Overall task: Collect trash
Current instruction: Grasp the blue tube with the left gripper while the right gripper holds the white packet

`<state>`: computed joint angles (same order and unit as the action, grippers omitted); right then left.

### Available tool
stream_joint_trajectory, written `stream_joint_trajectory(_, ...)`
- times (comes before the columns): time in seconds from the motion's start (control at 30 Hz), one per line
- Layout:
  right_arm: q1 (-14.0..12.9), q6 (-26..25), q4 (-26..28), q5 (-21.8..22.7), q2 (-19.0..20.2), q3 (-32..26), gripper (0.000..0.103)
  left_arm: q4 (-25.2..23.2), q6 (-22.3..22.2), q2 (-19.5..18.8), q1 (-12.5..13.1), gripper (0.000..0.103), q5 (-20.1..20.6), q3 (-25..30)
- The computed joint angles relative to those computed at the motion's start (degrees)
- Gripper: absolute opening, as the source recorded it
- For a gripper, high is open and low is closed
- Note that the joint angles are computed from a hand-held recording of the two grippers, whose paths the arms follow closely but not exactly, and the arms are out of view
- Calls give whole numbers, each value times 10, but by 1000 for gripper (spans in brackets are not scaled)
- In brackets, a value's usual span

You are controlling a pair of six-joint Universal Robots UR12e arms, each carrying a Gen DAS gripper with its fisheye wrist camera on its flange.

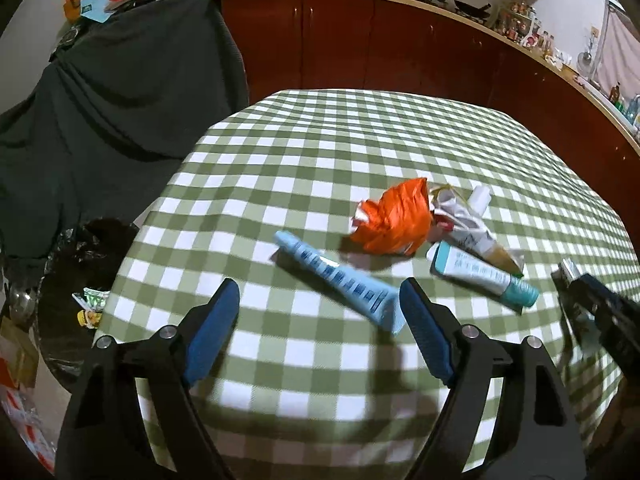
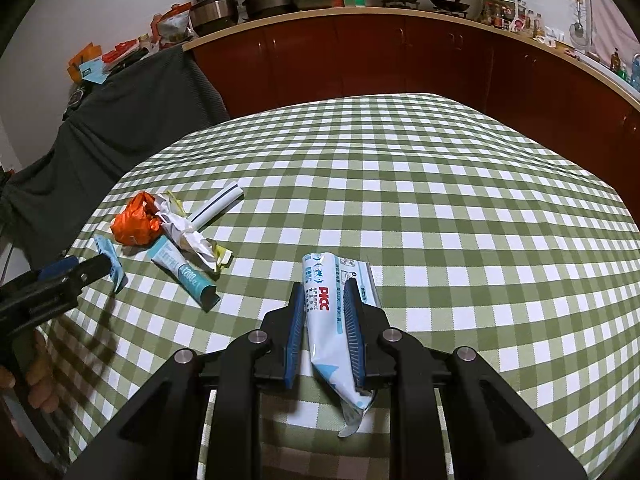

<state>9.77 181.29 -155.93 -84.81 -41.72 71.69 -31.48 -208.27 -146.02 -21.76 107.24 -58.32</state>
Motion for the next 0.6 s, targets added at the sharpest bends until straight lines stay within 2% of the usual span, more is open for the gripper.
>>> stream_joint_trajectory(0.03,0,1,0,1,0,0,22,-4,-7,-4,0,85,0,6)
stream_joint_trajectory(0.13,-1,1,0,4,0,1,22,-18,-23,-14,3,86,-4,25)
stream_joint_trajectory(0.27,-1,2,0,7,0,1,22,-30,-16,-19,2,86,5,32)
stream_joint_trajectory(0.43,-1,2,-1,11,-1,2,21,-10,1,-7,3,61,10,7)
stream_joint_trajectory(0.6,-1,2,-1,11,-1,3,21,5,16,4,4,43,16,-15)
